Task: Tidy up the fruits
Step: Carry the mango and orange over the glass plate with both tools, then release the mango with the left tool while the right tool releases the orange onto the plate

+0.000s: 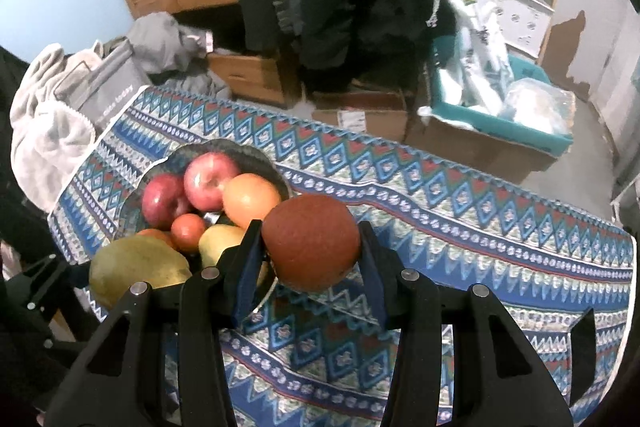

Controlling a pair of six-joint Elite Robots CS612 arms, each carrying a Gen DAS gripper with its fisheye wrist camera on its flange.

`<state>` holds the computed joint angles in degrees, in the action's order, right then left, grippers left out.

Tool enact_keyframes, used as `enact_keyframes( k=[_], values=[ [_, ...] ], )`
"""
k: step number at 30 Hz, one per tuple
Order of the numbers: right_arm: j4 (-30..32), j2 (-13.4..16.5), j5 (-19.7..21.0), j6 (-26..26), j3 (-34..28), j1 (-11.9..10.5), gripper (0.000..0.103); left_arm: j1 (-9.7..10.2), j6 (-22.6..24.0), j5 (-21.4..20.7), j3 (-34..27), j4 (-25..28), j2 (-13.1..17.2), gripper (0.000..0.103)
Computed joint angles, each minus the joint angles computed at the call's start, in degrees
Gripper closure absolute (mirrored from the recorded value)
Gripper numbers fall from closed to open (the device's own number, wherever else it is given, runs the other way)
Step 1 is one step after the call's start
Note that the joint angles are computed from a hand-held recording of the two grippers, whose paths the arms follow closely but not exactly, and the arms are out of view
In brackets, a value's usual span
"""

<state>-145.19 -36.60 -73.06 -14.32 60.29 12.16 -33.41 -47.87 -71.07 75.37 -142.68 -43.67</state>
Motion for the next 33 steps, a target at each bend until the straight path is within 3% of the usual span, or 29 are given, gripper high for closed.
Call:
enact_keyframes(
  k=[15,17,20,33],
  values=[
    [3.26,1.23,-2.74,-2.49,-1.59,1.59,0.058,2.20,-3.51,-8.14,-1.68,5.78,2.24,0.028],
    [3.41,1.33,-2.95,-2.54,-1.75,1.69,0.058,1.94,-3.18,-5.94,-0.92,4.50,1.64,0.028],
    [3.62,1.51,-3.09,-2.59,-2.04,1.79,0.058,1.58,-2.06,-3.24,-0.24,2.98,0.77,0.017],
    [4.76,2.58,-2.57,-2.89,-3.86,2.69,0.058,2.28,-6.44,1.05,2.67,1.75,-1.49,0.017]
  ],
)
